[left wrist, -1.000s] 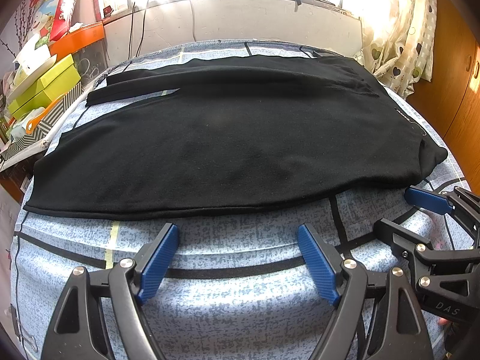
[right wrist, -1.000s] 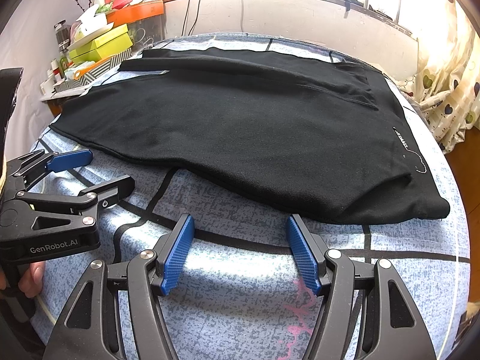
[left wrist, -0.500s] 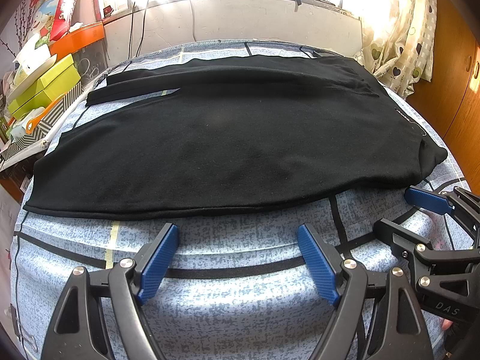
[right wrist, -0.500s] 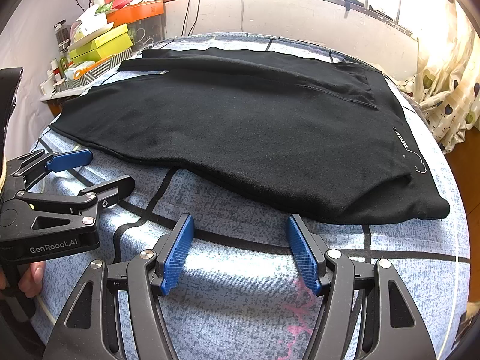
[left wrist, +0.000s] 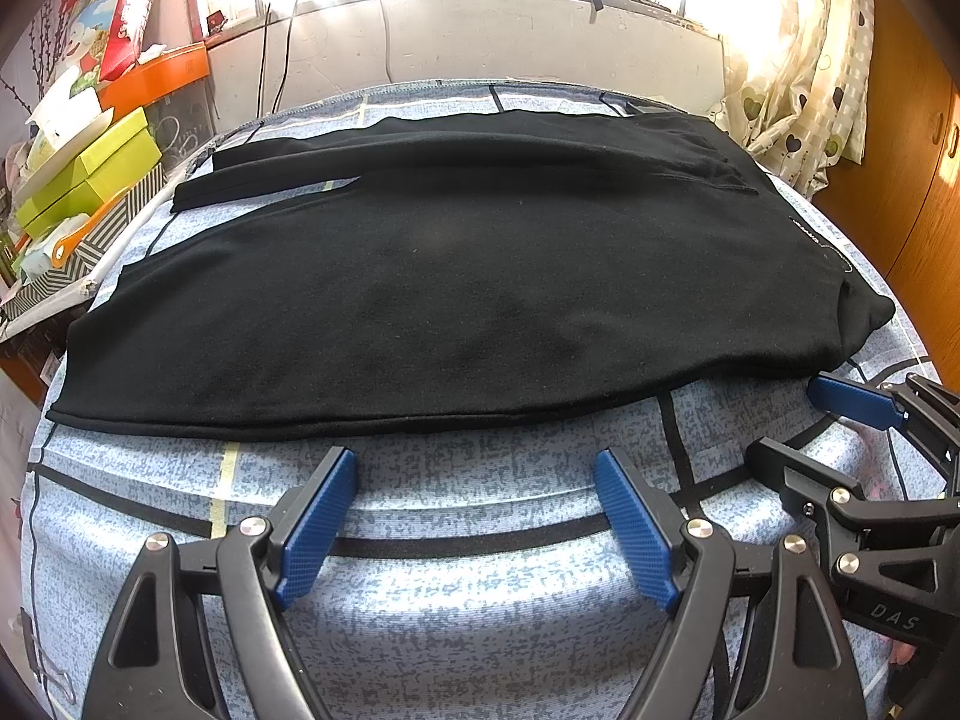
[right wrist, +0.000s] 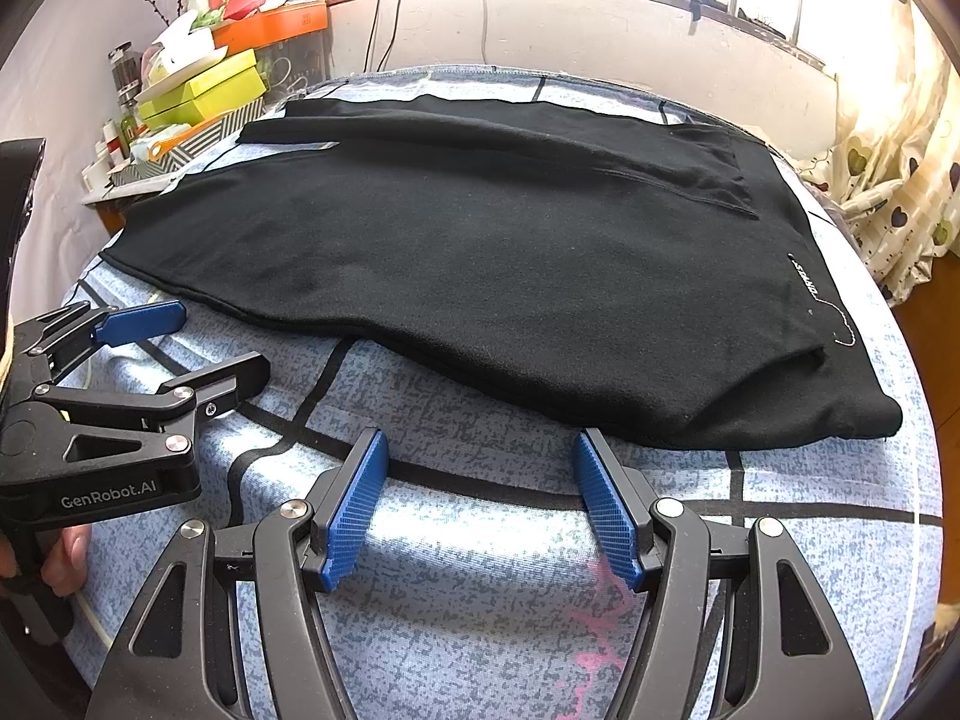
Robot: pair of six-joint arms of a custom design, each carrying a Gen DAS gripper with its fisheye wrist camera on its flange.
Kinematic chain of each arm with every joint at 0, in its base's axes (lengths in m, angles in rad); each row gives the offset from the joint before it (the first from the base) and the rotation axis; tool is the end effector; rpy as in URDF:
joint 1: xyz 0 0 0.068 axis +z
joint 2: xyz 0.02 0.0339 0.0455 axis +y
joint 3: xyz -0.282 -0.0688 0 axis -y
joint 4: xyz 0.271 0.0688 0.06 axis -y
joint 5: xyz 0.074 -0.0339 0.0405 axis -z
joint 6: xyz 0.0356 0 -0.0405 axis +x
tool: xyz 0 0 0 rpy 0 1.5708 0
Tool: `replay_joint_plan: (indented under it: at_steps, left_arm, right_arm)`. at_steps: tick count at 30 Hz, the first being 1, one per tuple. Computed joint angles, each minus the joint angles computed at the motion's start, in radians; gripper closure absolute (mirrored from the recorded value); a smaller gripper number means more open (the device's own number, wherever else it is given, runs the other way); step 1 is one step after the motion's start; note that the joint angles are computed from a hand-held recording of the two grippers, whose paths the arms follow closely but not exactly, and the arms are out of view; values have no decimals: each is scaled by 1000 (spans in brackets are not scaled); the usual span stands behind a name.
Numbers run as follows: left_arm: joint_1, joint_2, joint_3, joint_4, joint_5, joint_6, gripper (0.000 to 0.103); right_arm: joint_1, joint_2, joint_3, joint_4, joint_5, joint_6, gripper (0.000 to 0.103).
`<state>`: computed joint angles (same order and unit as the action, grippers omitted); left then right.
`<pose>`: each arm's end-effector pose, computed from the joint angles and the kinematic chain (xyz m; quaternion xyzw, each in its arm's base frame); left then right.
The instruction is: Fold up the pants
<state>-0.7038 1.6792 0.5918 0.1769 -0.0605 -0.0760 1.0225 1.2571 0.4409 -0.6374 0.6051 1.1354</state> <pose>0.2277 -0.1904 0.0953 0.2826 0.9024 -0.0967 0.3106 0.1082 0.1383 0.1228 0.0712 0.9504 -0.0912 0.2886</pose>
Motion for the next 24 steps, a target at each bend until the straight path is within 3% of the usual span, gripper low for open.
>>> replay_joint_plan:
  at_steps: [10,13,17,24]
  left_arm:
    - [7,-101,-41,-22,35,-16,21]
    - [29,-144,-32,-40,61,-7,21]
    - [53,-160,18,-64,75,30,21]
    - [115,-71,173,-103,143,107,21]
  right_arm:
    - [77,-65,31,-83,14,34,38]
    - [69,-110,61,-129,44,-12,38]
    - [-19,-192,71,-109,46,-163,38]
    - [-286,-275,75,42,-58,-562,38]
